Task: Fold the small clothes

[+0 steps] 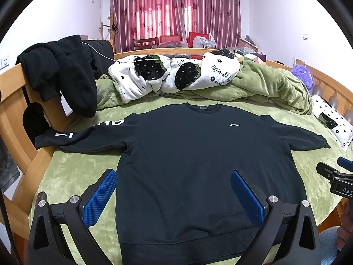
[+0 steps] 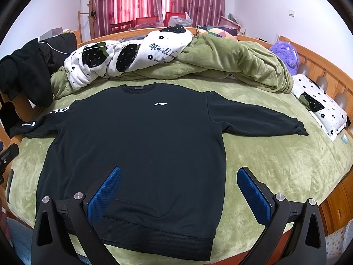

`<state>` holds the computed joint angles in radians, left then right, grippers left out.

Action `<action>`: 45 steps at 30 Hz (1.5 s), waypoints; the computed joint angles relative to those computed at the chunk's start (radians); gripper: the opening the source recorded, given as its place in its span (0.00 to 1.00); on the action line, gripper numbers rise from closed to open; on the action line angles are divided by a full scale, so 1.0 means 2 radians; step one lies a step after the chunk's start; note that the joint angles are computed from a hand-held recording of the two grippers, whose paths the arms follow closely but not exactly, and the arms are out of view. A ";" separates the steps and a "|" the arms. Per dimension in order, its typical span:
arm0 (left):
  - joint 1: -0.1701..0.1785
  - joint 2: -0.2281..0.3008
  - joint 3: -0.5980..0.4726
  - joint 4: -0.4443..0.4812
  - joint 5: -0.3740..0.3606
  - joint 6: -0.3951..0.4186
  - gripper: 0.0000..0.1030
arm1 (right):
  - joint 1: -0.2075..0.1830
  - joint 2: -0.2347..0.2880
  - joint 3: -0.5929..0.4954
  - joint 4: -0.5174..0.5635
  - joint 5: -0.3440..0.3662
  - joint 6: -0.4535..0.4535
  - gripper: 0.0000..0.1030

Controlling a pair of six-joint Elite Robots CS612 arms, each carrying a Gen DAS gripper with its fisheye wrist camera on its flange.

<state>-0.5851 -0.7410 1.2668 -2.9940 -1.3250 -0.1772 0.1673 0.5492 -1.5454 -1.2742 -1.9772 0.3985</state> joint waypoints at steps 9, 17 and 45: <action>0.000 0.000 0.001 -0.001 -0.001 0.000 1.00 | 0.000 0.001 -0.001 -0.001 0.000 0.000 1.00; -0.003 0.002 -0.001 -0.002 0.001 -0.002 1.00 | 0.000 0.002 -0.001 -0.001 0.002 0.003 1.00; 0.022 0.050 -0.078 0.062 0.058 0.016 0.99 | -0.023 0.010 0.016 -0.052 0.072 0.020 1.00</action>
